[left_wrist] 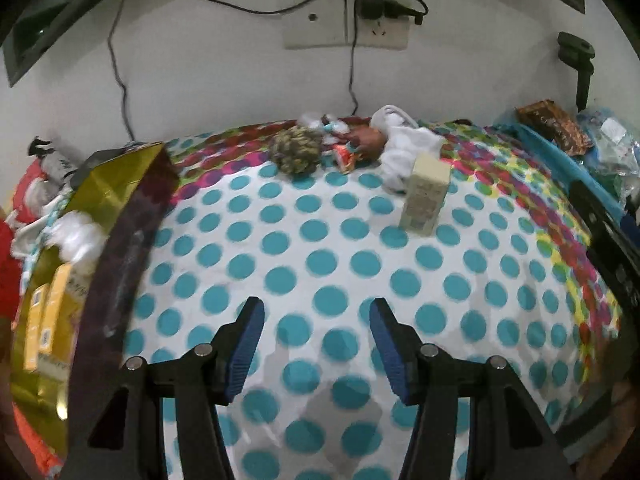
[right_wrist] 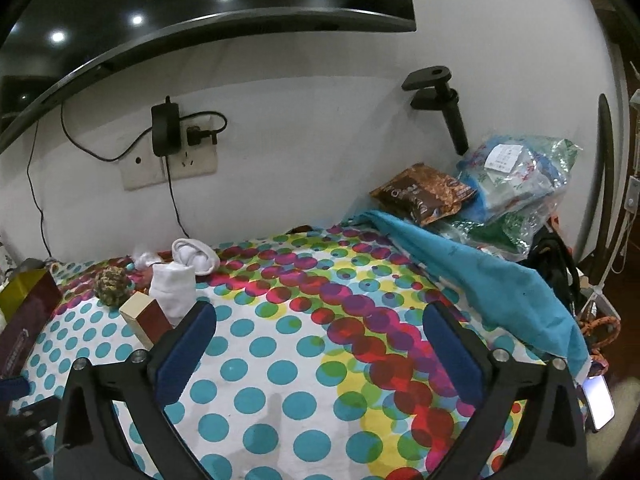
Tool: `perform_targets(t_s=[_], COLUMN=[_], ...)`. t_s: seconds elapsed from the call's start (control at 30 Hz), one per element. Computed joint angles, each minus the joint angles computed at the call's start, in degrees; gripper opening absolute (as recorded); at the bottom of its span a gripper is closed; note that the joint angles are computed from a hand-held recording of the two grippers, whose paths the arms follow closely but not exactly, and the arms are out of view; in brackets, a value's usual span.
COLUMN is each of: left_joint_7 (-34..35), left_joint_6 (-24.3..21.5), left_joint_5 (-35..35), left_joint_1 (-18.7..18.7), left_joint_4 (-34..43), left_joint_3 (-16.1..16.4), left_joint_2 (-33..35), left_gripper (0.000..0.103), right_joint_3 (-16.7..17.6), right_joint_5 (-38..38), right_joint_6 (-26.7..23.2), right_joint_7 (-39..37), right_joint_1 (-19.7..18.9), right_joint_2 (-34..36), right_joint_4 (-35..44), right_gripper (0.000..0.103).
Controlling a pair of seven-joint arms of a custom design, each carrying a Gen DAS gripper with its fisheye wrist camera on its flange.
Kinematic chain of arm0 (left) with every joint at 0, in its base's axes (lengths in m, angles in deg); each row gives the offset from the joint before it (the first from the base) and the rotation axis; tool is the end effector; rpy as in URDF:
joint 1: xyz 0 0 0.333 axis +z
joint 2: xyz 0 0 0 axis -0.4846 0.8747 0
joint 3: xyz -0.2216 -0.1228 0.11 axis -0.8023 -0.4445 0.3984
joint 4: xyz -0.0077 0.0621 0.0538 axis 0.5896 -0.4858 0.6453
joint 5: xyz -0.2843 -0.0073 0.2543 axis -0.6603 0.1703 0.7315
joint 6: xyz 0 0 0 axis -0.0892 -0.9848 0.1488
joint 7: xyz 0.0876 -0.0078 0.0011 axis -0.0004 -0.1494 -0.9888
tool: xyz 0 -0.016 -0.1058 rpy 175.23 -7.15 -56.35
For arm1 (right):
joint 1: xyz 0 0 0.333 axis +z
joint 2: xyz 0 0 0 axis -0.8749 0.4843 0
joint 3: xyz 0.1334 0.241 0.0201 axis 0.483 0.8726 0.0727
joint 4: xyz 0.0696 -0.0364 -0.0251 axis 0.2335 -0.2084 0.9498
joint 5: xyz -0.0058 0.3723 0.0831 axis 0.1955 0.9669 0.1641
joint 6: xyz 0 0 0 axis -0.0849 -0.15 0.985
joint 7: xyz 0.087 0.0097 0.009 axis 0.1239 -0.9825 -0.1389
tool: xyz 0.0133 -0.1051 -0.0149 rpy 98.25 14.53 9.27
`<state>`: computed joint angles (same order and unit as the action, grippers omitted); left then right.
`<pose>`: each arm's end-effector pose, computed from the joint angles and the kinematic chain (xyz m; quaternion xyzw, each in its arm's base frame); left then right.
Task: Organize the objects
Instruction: 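Move the left tool toward the small beige box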
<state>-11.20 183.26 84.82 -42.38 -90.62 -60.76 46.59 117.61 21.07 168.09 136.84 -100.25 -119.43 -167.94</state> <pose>0.4226 -0.2488 0.4968 -0.6862 0.6514 -0.2086 0.2475 0.4457 0.0697 0.4888 -0.5224 0.6658 -0.4042 0.3470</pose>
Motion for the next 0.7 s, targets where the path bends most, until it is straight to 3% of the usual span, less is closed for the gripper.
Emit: perform_targets(t_s=[0.07, 0.2, 0.43, 0.57, 0.7], left_joint_7=[-0.10, 2.51, 5.34, 13.13, 15.54], left_joint_6=[1.24, 3.60, 4.72, 7.68, 8.22], left_joint_5=[1.27, 0.88, 3.21, -2.27, -1.68], left_joint_1=[0.56, 0.40, 0.00, -1.35, -1.68], left_joint_4=[1.48, 4.61, 11.02, 12.07, 14.18], left_joint_3=[-0.14, 0.71, 0.83, 1.84, 1.73], left_joint_2=[2.11, 6.19, 13.17, 15.36, 17.73], left_gripper=[0.056, 0.056, 0.056, 0.056, 0.056], right_joint_3=[0.68, -2.11, -0.69, -0.84, -1.20], right_joint_5=[0.64, 1.76, 2.50, 2.24, 1.69], right_joint_6=[0.68, 2.19, 0.46, 0.38, -0.11], right_joint_7=[1.00, -0.63, -1.55, -0.91, -0.55], right_joint_1=[-0.79, 2.16, 1.10, 1.14, 1.30], right_joint_2=[-1.07, 0.29, 0.18, 0.07, 0.39], right_joint_4=[-0.55, -1.19, -0.31, -0.44, -0.14], right_gripper=[0.103, 0.103, 0.103, 0.103, 0.103])
